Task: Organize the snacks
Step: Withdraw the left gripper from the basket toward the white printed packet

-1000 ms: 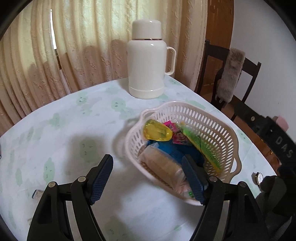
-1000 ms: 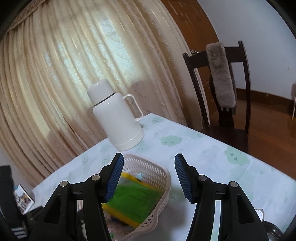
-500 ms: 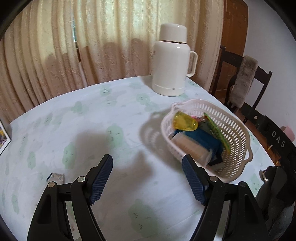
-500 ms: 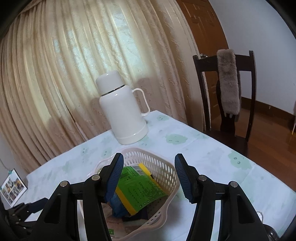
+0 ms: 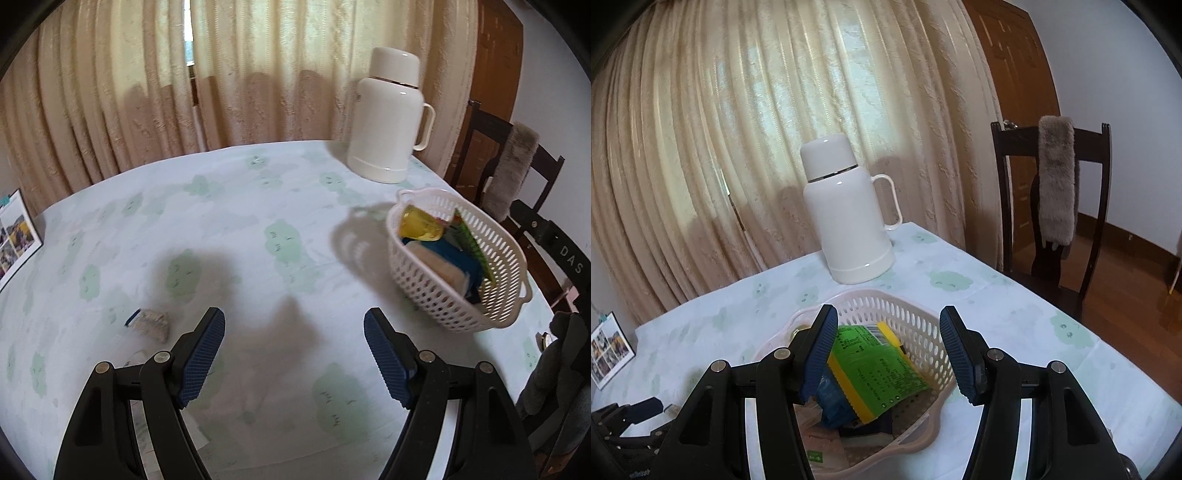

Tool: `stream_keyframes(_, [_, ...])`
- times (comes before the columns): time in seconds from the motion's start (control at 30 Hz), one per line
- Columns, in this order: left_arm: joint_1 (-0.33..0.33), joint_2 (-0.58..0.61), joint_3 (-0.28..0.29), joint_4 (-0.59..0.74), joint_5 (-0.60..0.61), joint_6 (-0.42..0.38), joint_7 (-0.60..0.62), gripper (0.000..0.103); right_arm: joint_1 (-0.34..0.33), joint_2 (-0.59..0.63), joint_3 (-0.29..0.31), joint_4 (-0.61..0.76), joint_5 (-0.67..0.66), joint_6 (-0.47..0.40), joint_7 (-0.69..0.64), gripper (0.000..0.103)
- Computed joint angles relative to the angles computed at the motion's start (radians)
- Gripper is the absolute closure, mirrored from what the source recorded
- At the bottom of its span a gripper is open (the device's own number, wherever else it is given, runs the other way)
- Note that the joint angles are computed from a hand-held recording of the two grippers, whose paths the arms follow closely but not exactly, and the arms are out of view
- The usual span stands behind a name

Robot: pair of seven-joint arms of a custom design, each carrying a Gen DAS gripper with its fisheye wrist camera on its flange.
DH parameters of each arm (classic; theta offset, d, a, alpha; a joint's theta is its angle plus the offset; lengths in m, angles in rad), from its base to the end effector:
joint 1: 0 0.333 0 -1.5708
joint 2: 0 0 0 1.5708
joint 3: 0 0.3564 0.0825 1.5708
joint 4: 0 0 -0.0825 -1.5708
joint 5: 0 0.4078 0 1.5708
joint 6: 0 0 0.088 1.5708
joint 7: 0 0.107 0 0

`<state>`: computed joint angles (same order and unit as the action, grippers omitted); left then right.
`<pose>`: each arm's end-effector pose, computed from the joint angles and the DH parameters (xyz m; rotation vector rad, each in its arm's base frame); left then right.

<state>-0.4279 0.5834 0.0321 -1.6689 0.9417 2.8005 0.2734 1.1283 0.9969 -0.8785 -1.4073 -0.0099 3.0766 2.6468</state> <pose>0.6779 -0.3289 0.3312 -1.8589 1.7247 -0.6923 0.6967 0.4482 0.3543 -1.3941 1.6562 -0.7602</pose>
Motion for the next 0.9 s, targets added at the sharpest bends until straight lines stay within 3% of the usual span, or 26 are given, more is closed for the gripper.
stream_keyframes(0.4, [0.014, -0.051, 0.015, -0.092, 0.068, -0.015, -0.103, 0.028, 0.001, 0.008, 0.004, 0.025, -0.049, -0.017, -0.015, 0.044])
stream_keyframes(0.9, [0.068, -0.11, -0.002, -0.189, 0.161, -0.042, -0.25, 0.028, -0.031, 0.005, 0.064, 0.075, -0.117, -0.033, -0.066, 0.044])
